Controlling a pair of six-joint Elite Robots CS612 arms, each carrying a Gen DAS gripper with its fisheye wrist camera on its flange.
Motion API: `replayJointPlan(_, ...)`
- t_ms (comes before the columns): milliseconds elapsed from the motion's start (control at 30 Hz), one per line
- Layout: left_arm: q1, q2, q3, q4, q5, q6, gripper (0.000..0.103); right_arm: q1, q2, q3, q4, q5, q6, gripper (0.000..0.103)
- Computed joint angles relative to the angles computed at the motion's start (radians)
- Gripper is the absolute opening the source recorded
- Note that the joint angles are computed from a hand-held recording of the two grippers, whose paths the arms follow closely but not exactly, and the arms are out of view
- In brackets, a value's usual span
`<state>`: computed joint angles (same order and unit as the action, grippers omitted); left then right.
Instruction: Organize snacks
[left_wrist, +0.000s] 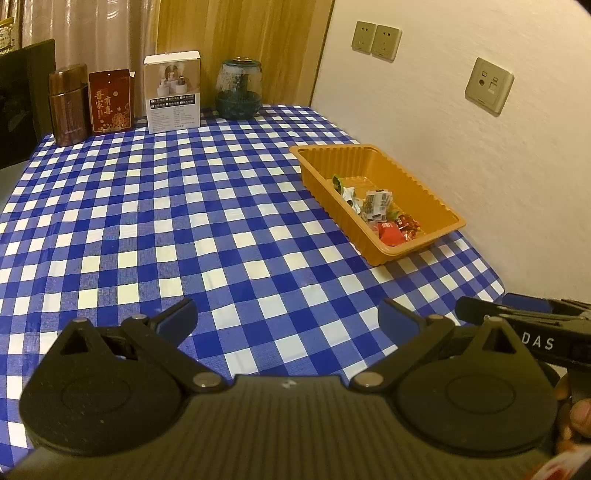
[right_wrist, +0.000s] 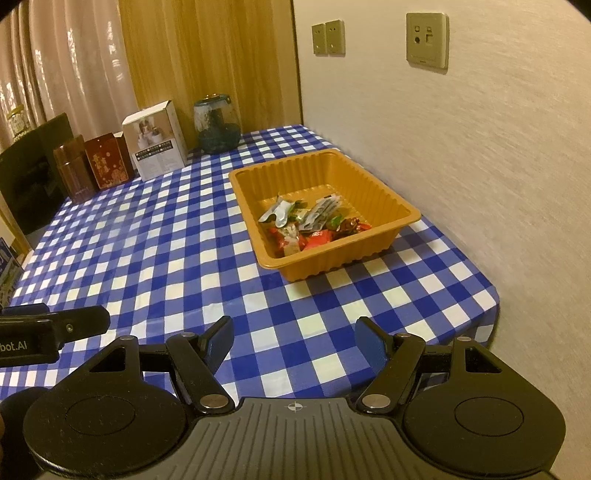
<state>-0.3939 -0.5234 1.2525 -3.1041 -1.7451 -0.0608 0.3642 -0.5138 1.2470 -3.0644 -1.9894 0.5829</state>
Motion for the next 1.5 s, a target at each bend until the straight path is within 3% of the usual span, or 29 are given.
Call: replayJointPlan(1500,-0.01,-0.005,0.005,0.017,0.066,0.042,0.103,0.003,0.004,0.003,-0.04,0.004,-0.017,0.072)
